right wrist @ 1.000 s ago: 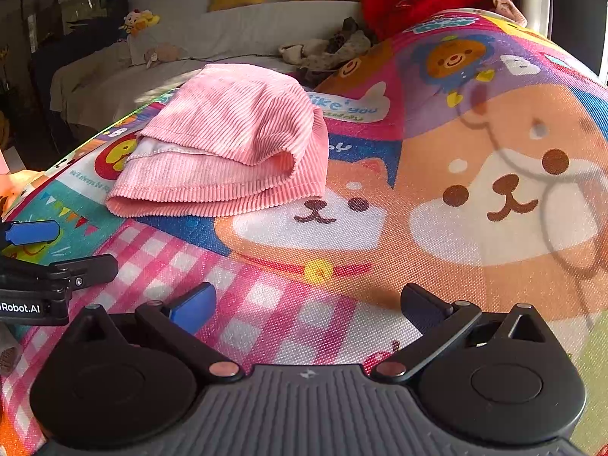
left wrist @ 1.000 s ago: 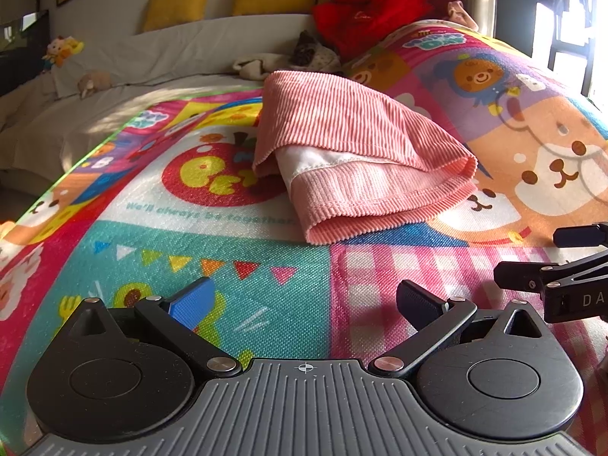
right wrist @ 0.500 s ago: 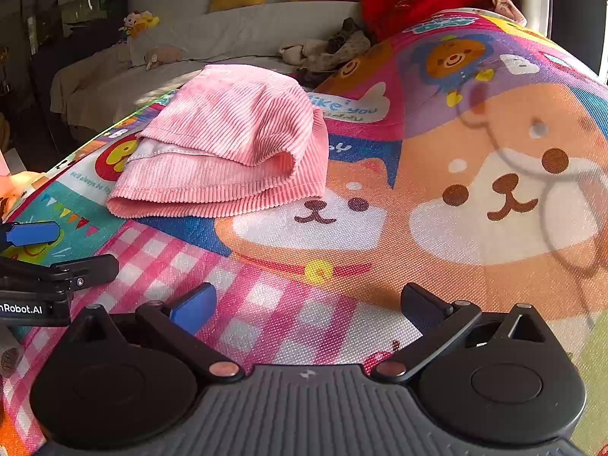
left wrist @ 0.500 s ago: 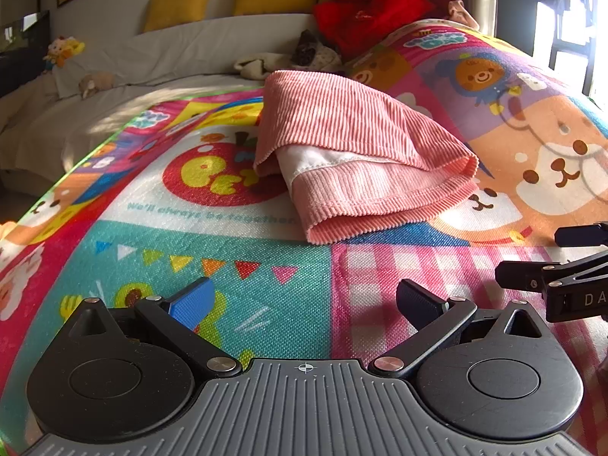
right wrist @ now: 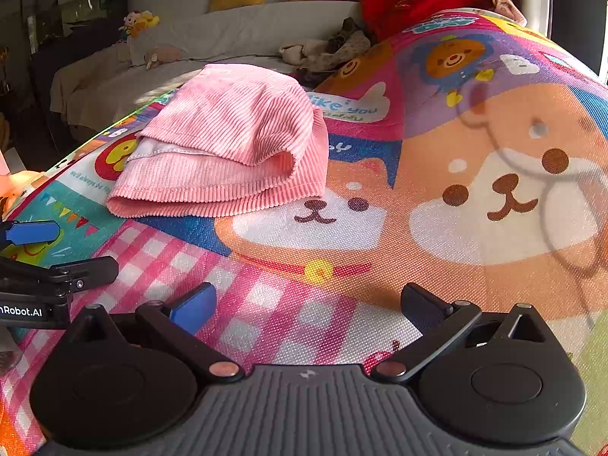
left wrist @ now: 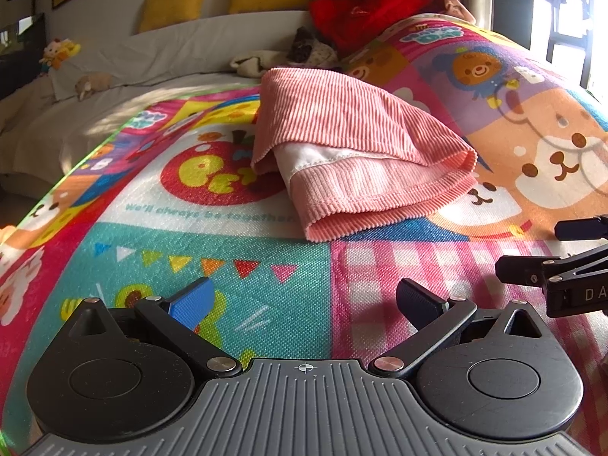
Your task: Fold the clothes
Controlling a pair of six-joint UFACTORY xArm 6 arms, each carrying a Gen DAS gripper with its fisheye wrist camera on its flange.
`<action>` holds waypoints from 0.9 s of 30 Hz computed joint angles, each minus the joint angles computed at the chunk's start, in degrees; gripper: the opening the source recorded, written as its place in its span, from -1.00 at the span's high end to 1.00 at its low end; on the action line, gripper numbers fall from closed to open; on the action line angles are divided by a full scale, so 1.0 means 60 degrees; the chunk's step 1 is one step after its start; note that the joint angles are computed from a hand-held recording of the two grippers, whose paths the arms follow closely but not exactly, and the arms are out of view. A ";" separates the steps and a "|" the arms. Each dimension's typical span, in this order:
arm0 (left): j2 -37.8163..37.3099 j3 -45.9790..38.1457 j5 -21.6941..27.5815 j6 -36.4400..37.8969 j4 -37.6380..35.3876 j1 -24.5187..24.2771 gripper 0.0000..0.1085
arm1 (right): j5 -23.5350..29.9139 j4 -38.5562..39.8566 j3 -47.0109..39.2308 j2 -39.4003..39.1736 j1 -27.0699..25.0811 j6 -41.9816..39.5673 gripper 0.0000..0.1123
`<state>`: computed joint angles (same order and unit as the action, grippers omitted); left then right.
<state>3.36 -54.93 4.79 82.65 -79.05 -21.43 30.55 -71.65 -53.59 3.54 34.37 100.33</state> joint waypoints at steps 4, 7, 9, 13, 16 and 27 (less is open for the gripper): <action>-0.0014 -0.0012 0.0128 0.0055 -0.0078 0.0059 -0.90 | 0.0004 0.0007 -0.0010 0.0006 0.0001 -0.0009 -0.83; -0.0017 0.0008 0.0118 -0.0113 0.0141 0.0052 -0.90 | 0.0004 0.0004 -0.0004 0.0003 -0.0001 -0.0010 -0.83; -0.0020 0.0007 0.0127 -0.0109 0.0122 0.0052 -0.90 | 0.0009 0.0007 -0.0011 0.0008 0.0005 -0.0007 -0.83; -0.0024 -0.0024 0.0153 0.0157 -0.0247 0.0057 -0.90 | 0.0008 0.0009 -0.0007 0.0005 0.0004 -0.0011 -0.83; -0.0030 -0.0037 0.0221 0.0232 -0.0353 0.0092 -0.90 | 0.0004 0.0009 0.0002 -0.0005 0.0002 -0.0011 -0.83; -0.0056 -0.0054 0.0418 0.0327 -0.0500 0.0195 -0.90 | 0.0010 0.0020 -0.0002 -0.0005 0.0008 -0.0019 -0.83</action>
<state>3.02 -55.25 7.30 84.61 -82.05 -20.26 30.61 -71.53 -53.60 3.52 34.41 100.22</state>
